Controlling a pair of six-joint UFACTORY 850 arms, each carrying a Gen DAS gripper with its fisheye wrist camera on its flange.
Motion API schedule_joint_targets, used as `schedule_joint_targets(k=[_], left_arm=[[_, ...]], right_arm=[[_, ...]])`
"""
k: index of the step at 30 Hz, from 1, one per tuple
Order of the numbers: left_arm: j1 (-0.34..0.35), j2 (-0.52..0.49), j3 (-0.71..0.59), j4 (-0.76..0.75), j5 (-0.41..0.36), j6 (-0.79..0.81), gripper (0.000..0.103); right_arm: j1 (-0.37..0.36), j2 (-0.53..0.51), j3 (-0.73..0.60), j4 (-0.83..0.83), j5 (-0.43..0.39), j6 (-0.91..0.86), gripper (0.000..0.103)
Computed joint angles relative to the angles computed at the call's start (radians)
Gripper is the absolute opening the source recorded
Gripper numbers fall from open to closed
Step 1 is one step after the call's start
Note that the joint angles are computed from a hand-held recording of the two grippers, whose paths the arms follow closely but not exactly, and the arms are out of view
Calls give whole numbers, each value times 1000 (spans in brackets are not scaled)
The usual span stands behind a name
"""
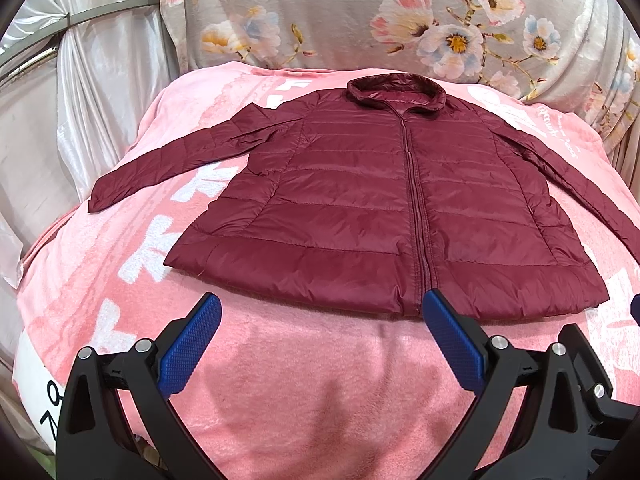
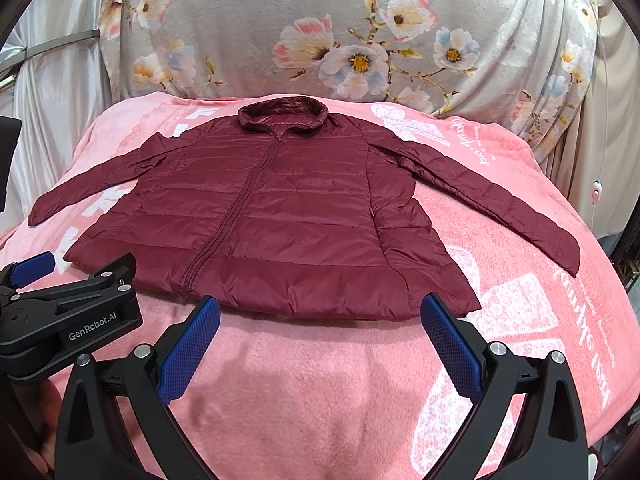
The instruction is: Fold large clothes
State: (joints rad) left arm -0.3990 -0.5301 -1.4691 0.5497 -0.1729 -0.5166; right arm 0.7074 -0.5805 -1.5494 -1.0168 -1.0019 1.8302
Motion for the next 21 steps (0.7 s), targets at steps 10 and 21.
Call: schedule_joint_targets(k=[10, 21], left_arm=[[0, 0, 1, 7, 1, -7, 98], [0, 0, 1, 8, 1, -9, 98]], right_arm=[[2, -20, -28, 8, -3, -12, 98], [2, -24, -34, 11, -2, -16, 98]])
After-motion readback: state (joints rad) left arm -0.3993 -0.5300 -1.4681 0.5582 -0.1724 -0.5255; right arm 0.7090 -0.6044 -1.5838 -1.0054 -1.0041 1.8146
